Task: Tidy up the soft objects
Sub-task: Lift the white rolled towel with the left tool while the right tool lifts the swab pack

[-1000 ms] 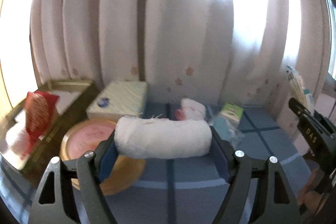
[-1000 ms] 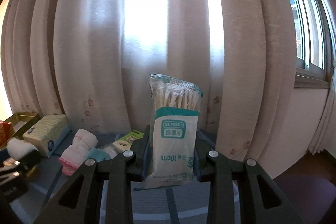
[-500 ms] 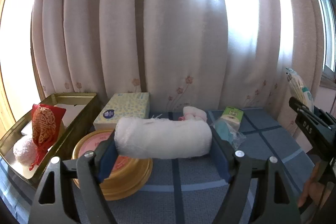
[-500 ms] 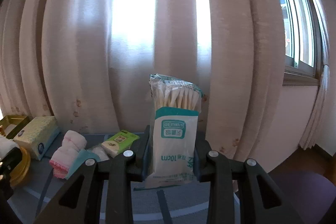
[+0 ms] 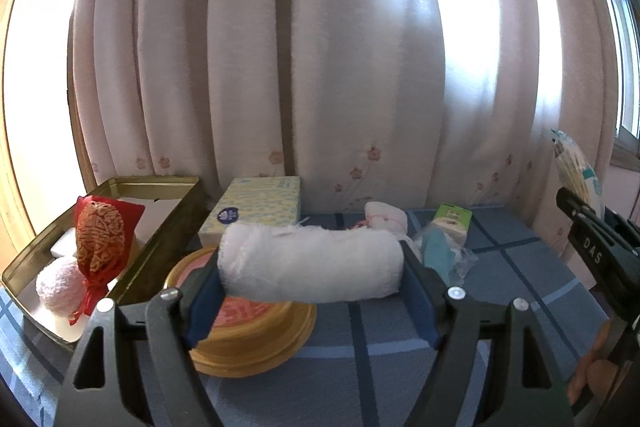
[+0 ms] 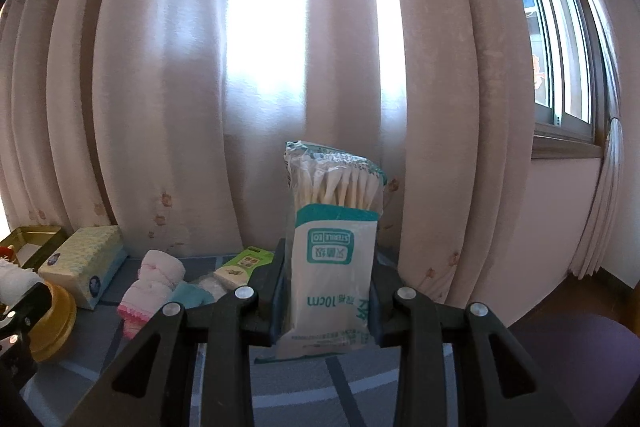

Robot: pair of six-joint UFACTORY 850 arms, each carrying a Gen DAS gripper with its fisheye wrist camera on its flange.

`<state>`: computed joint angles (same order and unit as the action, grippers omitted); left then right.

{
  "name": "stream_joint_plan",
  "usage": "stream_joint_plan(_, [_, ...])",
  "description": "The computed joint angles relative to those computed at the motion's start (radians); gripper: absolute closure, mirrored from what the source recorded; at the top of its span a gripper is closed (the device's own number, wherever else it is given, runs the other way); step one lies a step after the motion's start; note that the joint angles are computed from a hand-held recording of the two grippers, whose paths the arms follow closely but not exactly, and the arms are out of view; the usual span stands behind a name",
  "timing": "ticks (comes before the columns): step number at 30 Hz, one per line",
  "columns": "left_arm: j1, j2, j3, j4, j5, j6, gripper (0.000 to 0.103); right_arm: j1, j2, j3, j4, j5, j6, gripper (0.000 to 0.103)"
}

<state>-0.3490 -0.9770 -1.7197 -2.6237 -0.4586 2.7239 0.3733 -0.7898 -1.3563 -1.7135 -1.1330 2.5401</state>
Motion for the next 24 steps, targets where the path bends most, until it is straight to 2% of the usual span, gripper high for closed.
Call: stream_joint_plan(24, [0.062, 0.012, 0.026, 0.091, -0.054, -0.104, 0.025, 0.073, -0.056, -0.104, 0.024, 0.005, -0.046, 0.068])
